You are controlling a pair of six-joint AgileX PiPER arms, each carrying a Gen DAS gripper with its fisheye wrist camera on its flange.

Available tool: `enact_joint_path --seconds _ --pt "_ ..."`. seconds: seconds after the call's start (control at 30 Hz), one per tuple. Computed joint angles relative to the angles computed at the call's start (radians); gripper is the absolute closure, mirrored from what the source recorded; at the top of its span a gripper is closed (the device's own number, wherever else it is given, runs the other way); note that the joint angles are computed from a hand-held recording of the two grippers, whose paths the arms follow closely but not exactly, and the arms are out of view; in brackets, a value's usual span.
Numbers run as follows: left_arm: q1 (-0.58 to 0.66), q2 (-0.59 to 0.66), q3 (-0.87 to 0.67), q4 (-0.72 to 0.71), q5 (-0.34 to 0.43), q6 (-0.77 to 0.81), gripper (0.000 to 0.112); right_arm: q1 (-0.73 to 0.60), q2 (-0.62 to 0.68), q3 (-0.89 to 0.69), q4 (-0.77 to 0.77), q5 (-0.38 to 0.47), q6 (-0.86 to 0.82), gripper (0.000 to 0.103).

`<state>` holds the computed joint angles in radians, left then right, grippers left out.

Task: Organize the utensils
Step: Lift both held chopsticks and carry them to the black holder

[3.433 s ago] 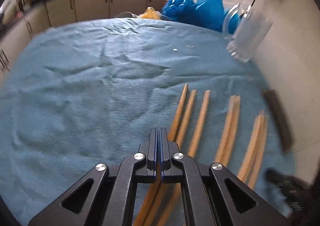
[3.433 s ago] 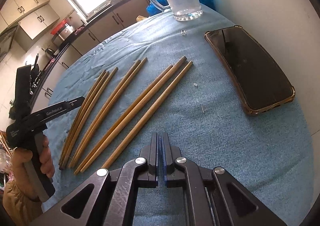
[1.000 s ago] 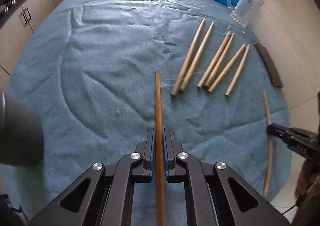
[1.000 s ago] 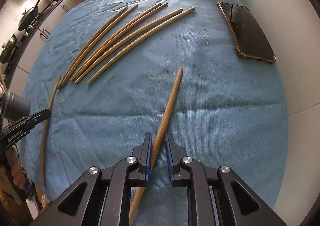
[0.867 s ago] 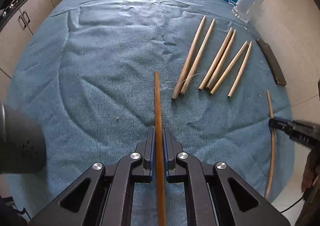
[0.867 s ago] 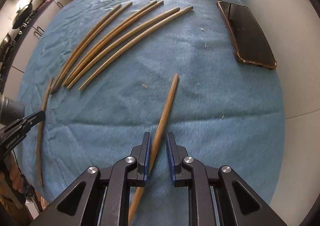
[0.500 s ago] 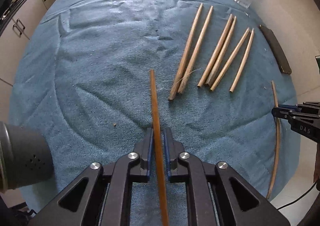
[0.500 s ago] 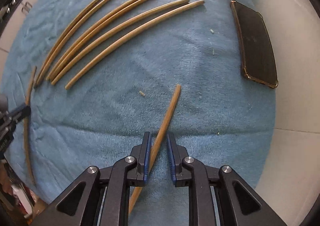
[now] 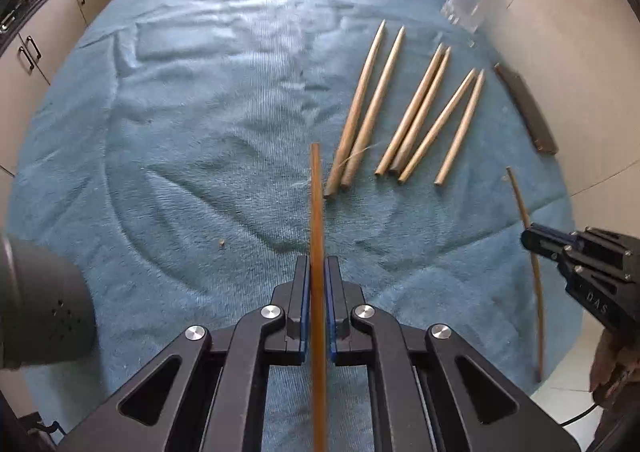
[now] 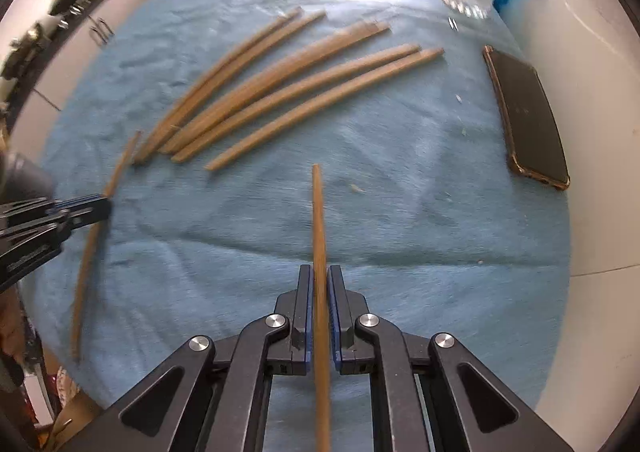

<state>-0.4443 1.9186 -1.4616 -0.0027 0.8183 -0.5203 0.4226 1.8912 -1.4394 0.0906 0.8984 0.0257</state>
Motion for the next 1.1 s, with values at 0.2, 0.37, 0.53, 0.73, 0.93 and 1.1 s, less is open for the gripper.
enact_joint_path --seconds 0.2,0.37,0.53,0.73,0.93,1.1 --pt "-0.071 -0.204 0.196 0.142 -0.142 -0.175 0.106 0.032 -0.183 0.165 0.090 -0.165 -0.057 0.096" --pt "-0.155 -0.380 0.336 0.368 -0.217 -0.444 0.106 0.071 -0.277 0.233 0.122 -0.279 -0.054 0.096" --pt "-0.259 -0.506 0.416 0.705 -0.189 -0.793 0.106 0.121 -0.347 0.279 0.124 -0.405 -0.020 0.096" --pt "-0.376 -0.597 0.459 0.989 -0.051 -1.047 0.106 0.204 -0.396 0.324 -0.022 -0.549 0.135 0.096" --pt "-0.435 -0.663 0.485 1.126 0.065 -1.147 0.106 0.273 -0.413 0.329 -0.240 -0.634 0.367 0.096" --pt "-0.456 -0.750 0.528 1.229 0.145 -1.211 0.106 0.323 -0.406 0.285 -0.376 -0.636 0.501 0.096"
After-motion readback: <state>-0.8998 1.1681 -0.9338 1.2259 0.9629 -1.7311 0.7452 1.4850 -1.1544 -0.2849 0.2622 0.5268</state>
